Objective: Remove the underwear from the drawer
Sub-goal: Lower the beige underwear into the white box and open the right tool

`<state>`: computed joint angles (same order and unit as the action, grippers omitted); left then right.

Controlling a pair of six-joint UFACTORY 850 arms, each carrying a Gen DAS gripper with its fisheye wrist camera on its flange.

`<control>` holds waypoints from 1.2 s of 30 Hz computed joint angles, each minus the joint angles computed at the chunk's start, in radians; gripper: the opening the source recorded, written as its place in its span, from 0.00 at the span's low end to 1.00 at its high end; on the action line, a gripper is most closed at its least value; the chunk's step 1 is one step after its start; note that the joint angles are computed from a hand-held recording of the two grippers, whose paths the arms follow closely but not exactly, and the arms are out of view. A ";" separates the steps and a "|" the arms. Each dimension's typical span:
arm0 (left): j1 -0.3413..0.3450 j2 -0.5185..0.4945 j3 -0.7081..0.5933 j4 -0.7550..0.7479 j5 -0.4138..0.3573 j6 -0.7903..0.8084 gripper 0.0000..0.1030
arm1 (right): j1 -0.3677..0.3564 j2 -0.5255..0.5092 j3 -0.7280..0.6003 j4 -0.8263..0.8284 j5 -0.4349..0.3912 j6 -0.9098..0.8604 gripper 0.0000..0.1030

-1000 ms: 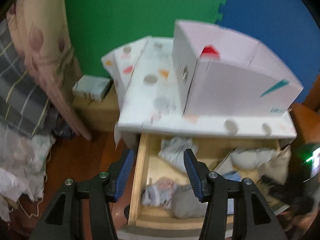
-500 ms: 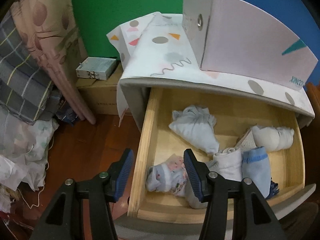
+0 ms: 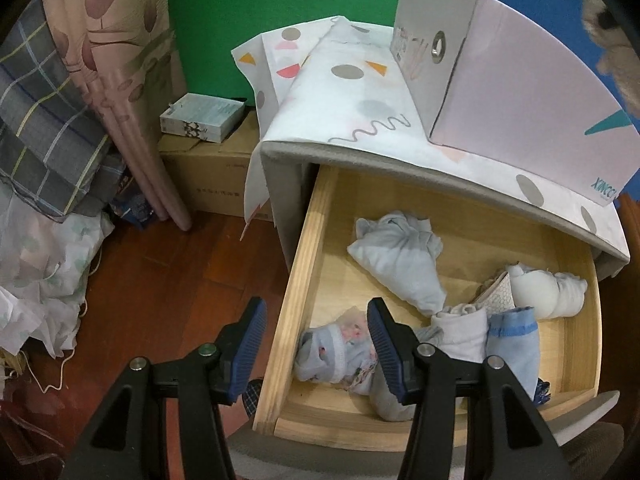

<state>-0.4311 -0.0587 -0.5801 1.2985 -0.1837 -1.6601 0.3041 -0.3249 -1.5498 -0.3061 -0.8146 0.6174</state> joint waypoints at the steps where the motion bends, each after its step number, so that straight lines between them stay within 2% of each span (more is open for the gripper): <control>1: -0.005 0.001 0.000 0.026 -0.006 -0.024 0.52 | -0.001 -0.028 -0.021 0.002 -0.010 0.002 0.49; 4: -0.010 0.004 0.004 0.073 -0.011 -0.070 0.52 | -0.008 -0.114 -0.083 0.025 -0.051 -0.011 0.49; 8: -0.009 0.000 0.001 0.032 -0.008 -0.032 0.52 | -0.019 -0.204 -0.141 0.055 -0.116 -0.035 0.50; 15: 0.002 0.000 0.002 0.034 0.006 -0.045 0.52 | -0.039 -0.283 -0.173 0.117 -0.170 -0.056 0.52; 18: 0.000 0.000 0.003 0.082 -0.001 -0.094 0.52 | -0.053 -0.293 -0.162 0.168 -0.176 -0.082 0.54; 23: 0.000 -0.009 -0.001 0.083 0.001 -0.093 0.52 | -0.041 -0.252 -0.121 0.119 -0.155 -0.059 0.63; 26: -0.002 -0.012 -0.003 0.056 -0.002 -0.065 0.52 | -0.034 -0.211 -0.102 0.110 -0.149 -0.055 0.64; 28: -0.002 -0.015 -0.006 0.011 -0.004 -0.016 0.52 | -0.026 -0.160 -0.063 0.109 -0.132 -0.064 0.64; 36: 0.009 -0.033 -0.018 -0.166 0.015 0.167 0.52 | 0.052 0.046 0.139 0.121 -0.148 -0.140 0.64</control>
